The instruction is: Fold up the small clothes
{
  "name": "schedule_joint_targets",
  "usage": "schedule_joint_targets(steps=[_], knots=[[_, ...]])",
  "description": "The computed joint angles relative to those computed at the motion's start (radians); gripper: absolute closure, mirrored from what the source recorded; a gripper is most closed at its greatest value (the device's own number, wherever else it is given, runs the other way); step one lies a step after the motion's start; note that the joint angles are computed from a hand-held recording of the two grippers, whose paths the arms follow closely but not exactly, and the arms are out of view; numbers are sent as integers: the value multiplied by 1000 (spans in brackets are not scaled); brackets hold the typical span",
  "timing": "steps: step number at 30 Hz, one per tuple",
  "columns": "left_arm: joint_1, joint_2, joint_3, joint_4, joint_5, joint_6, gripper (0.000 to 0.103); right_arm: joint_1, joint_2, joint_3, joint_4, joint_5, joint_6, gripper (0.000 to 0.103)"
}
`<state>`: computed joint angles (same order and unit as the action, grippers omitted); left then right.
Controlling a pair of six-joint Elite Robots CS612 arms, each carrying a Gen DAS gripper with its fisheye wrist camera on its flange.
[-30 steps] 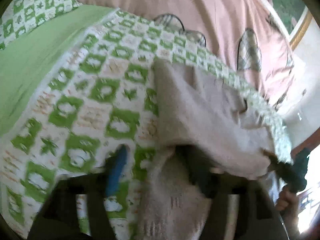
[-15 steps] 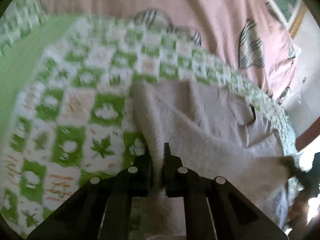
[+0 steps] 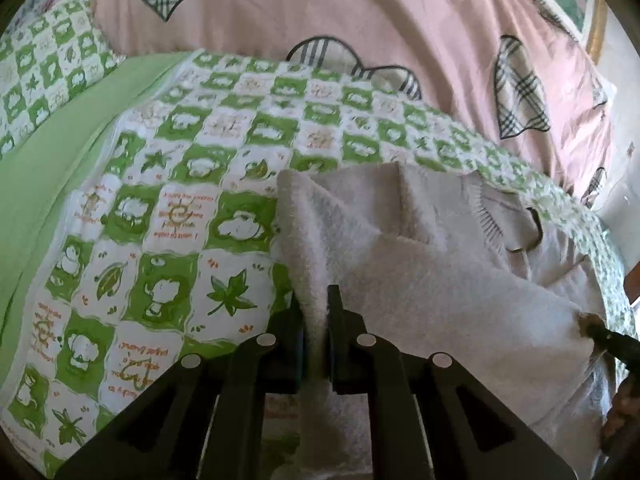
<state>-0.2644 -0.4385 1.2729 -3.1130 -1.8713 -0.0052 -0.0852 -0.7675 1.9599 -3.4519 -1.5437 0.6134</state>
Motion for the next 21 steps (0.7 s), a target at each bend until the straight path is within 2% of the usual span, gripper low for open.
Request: schedule_joint_targets(steps=[2, 4, 7, 9, 11, 13, 17, 21], knots=[[-1, -8, 3, 28, 10, 2, 87, 17, -20, 3, 36, -86, 17, 88], [-3, -27, 22, 45, 20, 12, 85, 27, -29, 16, -13, -119, 14, 87], [-2, -58, 73, 19, 23, 21, 83, 25, -18, 13, -85, -41, -21, 87], [-13, -73, 103, 13, 84, 64, 81, 19, -7, -6, -51, 25, -49, 85], [-28, -76, 117, 22, 173, 108, 77, 23, 0, -30, 65, 10, -62, 83], [-28, -79, 126, 22, 189, 111, 74, 13, 4, -19, 39, 35, -25, 83], [-9, -116, 178, -12, 134, 79, 76, 18, -43, 40, -19, -3, 10, 80], [18, -169, 279, -60, 34, 61, 73, 25, -86, 104, -99, -3, 3, 61]])
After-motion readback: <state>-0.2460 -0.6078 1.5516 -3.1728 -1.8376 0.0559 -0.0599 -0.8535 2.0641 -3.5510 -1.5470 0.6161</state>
